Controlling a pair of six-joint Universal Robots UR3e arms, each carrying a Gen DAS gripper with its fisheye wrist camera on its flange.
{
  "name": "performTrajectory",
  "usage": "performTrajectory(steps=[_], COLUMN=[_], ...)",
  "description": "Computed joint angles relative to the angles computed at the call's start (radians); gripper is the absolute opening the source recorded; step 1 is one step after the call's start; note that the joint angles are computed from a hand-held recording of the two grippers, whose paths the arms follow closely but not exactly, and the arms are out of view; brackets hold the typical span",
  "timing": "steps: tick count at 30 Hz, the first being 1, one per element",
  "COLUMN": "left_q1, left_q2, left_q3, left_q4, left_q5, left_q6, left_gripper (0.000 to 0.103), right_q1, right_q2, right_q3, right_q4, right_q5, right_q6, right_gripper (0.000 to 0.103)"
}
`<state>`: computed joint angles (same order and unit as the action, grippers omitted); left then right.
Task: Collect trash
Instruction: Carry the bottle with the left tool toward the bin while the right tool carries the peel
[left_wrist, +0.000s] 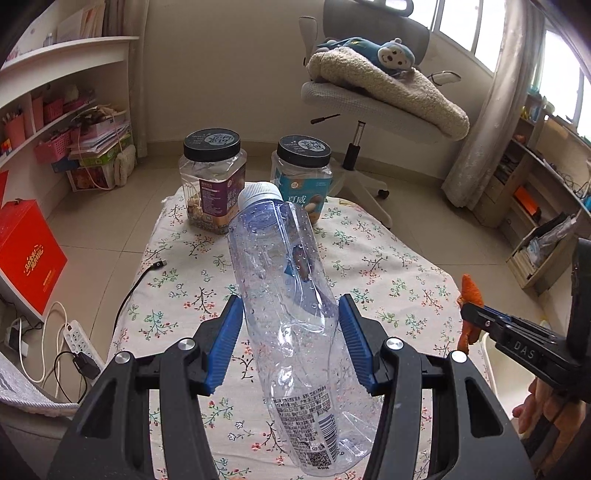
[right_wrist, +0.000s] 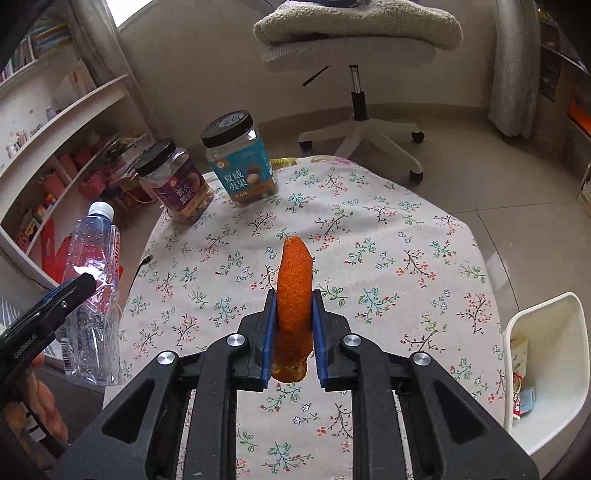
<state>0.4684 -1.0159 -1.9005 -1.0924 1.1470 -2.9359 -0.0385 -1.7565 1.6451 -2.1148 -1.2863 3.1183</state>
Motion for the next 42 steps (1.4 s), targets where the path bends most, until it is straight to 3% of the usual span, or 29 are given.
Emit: performTrajectory(steps=[11, 32, 42], left_q1=[-0.177, -0.598, -0.748], left_q2=[-0.069, -0.364, -0.505], left_q3=[-0.011, 0.105, 0.207], left_q4=[0.122, 0.331, 0.371], left_q5=[0.091, 0.290, 0.336], left_q6=[-0.081, -0.273, -0.329], left_gripper=[0.054, 0.054, 0.054], right_q1=[-0.201, -0.856, -1.135], right_q2=[-0.196, -0.401, -0.413], right_q3=[0.162, 0.185, 0.169], right_q4=[0.034, 0.387, 0.545], right_q5=[0.026, 0.286, 0.326], right_q6=[-0.110, -0.400, -0.551], right_gripper=[0.017, 0.017, 0.018])
